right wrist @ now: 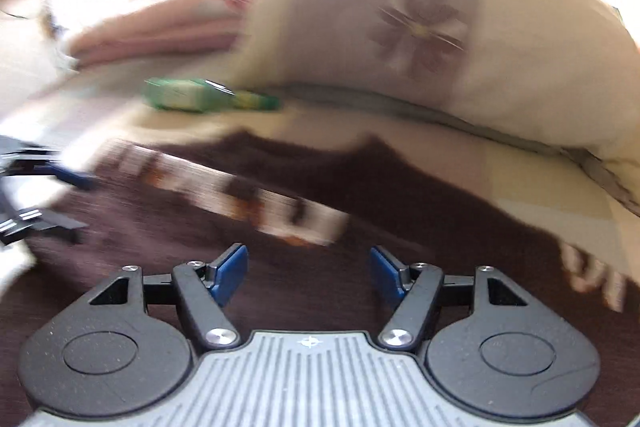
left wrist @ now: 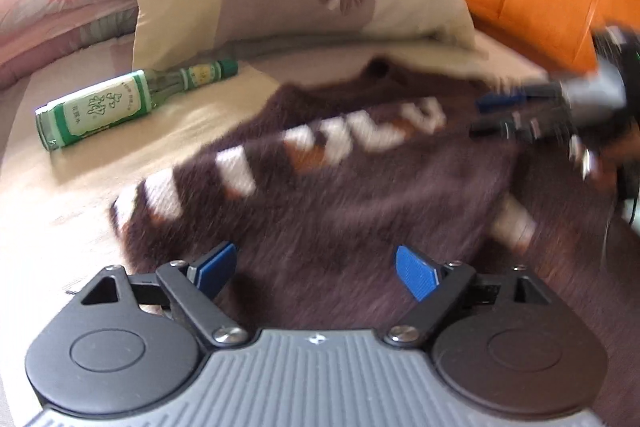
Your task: Fold clothes
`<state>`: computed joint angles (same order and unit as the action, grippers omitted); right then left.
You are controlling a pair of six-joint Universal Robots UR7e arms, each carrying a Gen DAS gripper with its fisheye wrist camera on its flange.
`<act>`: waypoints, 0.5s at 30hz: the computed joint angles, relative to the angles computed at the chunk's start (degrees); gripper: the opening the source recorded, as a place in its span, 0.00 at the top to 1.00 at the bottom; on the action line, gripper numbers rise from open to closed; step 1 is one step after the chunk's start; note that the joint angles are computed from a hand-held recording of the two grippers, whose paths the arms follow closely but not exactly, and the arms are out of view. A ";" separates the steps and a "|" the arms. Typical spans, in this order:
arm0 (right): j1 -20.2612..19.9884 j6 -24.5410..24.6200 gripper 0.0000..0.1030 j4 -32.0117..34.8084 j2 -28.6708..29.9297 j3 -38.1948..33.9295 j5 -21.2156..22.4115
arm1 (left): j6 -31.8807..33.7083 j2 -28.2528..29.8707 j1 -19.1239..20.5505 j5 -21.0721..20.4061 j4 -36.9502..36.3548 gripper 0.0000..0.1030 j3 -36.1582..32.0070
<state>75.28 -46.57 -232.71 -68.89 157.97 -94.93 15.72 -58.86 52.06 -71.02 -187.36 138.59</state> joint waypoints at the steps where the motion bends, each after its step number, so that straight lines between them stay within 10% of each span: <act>1: 0.30 -0.42 0.27 0.63 -0.24 0.70 1.85 | -1.65 0.25 0.14 -1.65 0.20 0.15 -0.82; 8: -0.35 -3.61 0.25 -7.86 9.53 1.64 -0.48 | -12.31 5.11 2.48 -16.80 4.49 0.15 -6.82; 10: -4.77 -3.58 0.24 -8.25 8.23 3.59 4.95 | -13.54 7.06 2.29 -15.93 5.59 0.15 -7.84; 15: -3.53 -3.27 0.20 -10.40 7.92 4.97 2.70 | -16.69 8.20 1.60 -12.62 6.08 0.15 -8.72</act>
